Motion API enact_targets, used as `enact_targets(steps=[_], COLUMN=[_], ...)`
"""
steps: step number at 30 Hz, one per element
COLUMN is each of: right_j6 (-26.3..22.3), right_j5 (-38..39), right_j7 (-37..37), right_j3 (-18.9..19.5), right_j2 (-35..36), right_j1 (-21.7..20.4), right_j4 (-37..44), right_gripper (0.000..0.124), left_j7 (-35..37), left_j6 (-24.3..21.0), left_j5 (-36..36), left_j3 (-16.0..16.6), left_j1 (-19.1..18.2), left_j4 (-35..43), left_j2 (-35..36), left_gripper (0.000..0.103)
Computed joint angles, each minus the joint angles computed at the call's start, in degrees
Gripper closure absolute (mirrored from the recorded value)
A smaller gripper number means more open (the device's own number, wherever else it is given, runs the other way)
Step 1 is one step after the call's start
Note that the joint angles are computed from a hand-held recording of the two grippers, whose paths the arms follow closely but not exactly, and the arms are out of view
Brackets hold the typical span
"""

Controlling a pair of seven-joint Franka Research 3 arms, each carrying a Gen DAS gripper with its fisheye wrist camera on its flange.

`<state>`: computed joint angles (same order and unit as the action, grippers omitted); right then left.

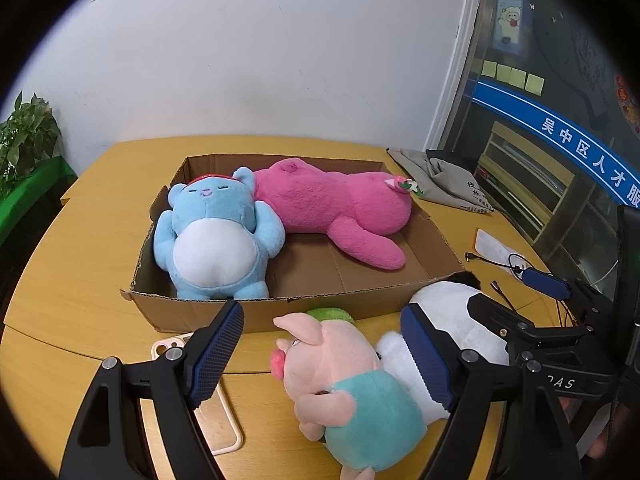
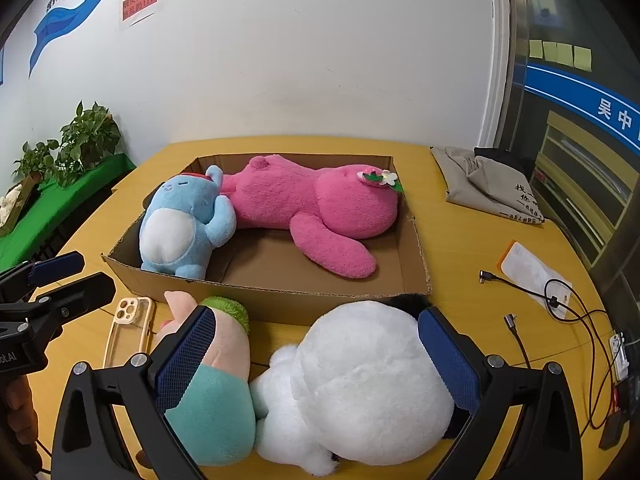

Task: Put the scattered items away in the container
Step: 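Move both open grippers back toward the pink pig plush, then close both grippers on the pink pig plush and lift it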

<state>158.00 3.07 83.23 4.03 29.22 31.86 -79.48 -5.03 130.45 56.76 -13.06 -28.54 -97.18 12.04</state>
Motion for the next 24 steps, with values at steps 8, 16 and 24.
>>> enact_targets(steps=[8, 16, 24], right_j6=[0.00, -0.12, 1.63], right_j5=[-0.37, -0.66, 2.71], right_j7=[0.17, 0.55, -4.28], right_j3=[-0.27, -0.59, 2.65], right_j2=[0.20, 0.55, -0.97], right_j1=[0.12, 0.26, -2.26], right_j4=[-0.07, -0.28, -3.23], right_gripper=[0.021, 0.021, 0.021], left_j7=[-0.25, -1.10, -1.43], left_j6=[1.22, 4.34, 11.53], left_j5=[-0.34, -2.50, -7.20], left_j3=[0.17, 0.15, 0.17], left_j1=[0.32, 1.57, 3.93], left_j4=[-0.58, -2.93, -7.37], left_j2=[-0.02, -0.92, -2.31], left_gripper=[0.022, 0.022, 0.022])
